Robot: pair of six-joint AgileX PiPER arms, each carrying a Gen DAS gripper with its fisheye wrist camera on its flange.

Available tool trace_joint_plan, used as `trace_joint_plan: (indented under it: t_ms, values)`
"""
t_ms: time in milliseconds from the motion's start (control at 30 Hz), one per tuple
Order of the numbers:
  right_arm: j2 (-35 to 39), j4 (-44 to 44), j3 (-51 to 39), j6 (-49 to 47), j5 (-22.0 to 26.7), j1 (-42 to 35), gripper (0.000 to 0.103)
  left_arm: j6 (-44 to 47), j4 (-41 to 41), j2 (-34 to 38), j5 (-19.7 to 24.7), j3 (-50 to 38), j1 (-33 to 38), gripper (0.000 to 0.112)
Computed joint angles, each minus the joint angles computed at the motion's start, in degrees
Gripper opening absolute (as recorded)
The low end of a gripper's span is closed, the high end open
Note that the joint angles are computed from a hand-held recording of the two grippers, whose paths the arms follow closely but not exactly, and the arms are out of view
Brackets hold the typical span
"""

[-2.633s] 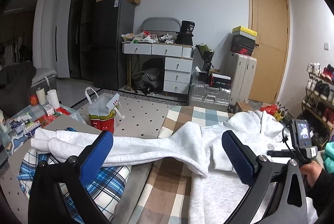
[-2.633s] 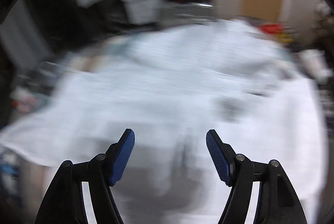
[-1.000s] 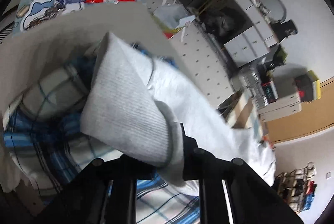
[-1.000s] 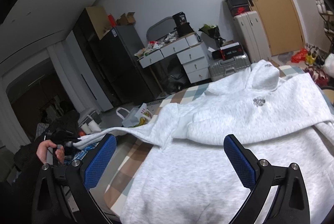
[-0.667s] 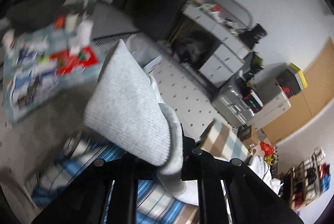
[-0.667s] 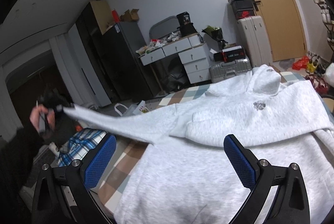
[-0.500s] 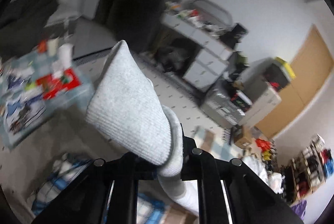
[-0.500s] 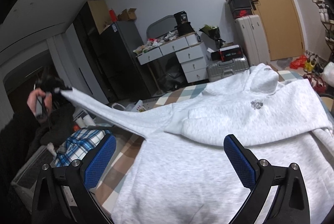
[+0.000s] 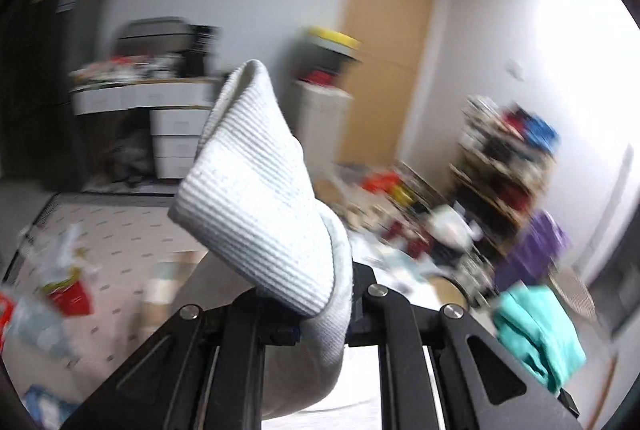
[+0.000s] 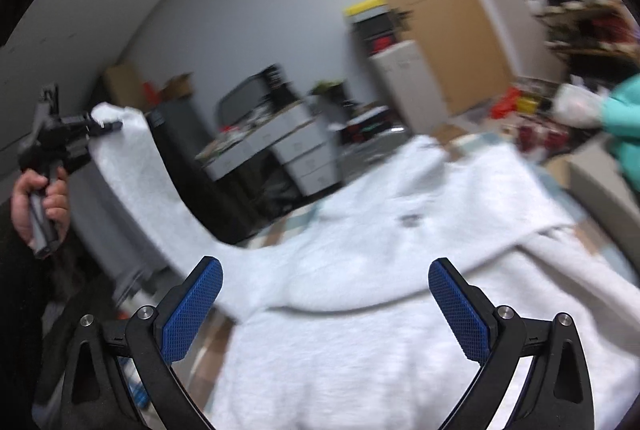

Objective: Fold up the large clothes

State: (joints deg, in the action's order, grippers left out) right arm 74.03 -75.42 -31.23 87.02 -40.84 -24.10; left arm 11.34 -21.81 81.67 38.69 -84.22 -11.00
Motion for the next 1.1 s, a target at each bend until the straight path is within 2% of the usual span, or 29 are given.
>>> trace_joint_plan:
  t_ms: [33, 133, 267, 333, 433, 533, 600, 667, 767, 833, 900, 967, 1033, 1100]
  values:
    - [-0.34, 0.30, 0.87, 0.63, 1.39, -3.05, 0.103, -3.16, 2.96, 2.76, -0.38, -1.86, -4.78, 0.008]
    - [-0.14, 3.44, 2.42, 0.03, 4.62, -10.69, 0.103, -6.60, 4.29, 12.84, -0.52, -7.88, -13.42, 0.008]
    - [3.47, 2.89, 2.39, 4.68, 1.03, -22.94, 0.103, -8.68, 0.48, 27.46, 0.18, -15.28, -20.06, 0.008]
    - [4.43, 4.09, 2.81, 5.38, -0.42, -27.27, 0.103, -11.08, 2.05, 33.99, -0.67, -17.73, -22.79, 0.008]
    - [5.23, 6.19, 3.27, 4.76, -3.39, -31.92, 0.103, -11.81, 1.08, 43.31, 2.06, -23.98, -25.68, 0.008]
    - [4.16, 8.41, 3.92, 2.41, -4.26, -32.30, 0.103, -11.24, -2.81, 48.67, 5.34, -27.86, -26.05, 0.010]
    - [3.42, 8.32, 3.63, 2.08, -3.55, -30.47, 0.103, -11.25, -5.43, 51.88, 10.33, -31.76, -25.96, 0.022]
    - [4.11, 7.49, 3.52, 1.11, -4.63, -30.66, 0.103, -8.45, -10.10, 52.60, 15.03, -33.69, -25.36, 0.033]
    - [4.53, 5.02, 3.46, 2.41, -5.91, -31.79, 0.103, -3.85, -15.80, 50.55, 20.48, -35.59, -24.05, 0.055]
    - [5.03, 4.72, 2.89, 3.28, -5.24, -31.11, 0.103, 3.76, -22.86, 45.11, 21.70, -29.19, -21.55, 0.059]
    - [5.20, 4.24, 2.72, 4.24, -4.86, -30.60, 0.103, 9.48, -27.04, 40.72, 23.81, -24.66, -18.51, 0.072]
    - [5.22, 3.82, 2.65, 4.56, -4.70, -29.95, 0.103, 12.70, -25.79, 35.15, 23.08, -19.05, -16.07, 0.076]
    - [4.56, 3.90, 2.94, 4.46, -4.39, -29.19, 0.103, 13.65, -20.40, 29.09, 19.44, -11.93, -13.19, 0.076]
    - [3.66, 4.69, 3.44, 3.20, -3.77, -27.89, 0.103, 11.80, -13.86, 26.02, 16.38, -6.36, -9.86, 0.077]
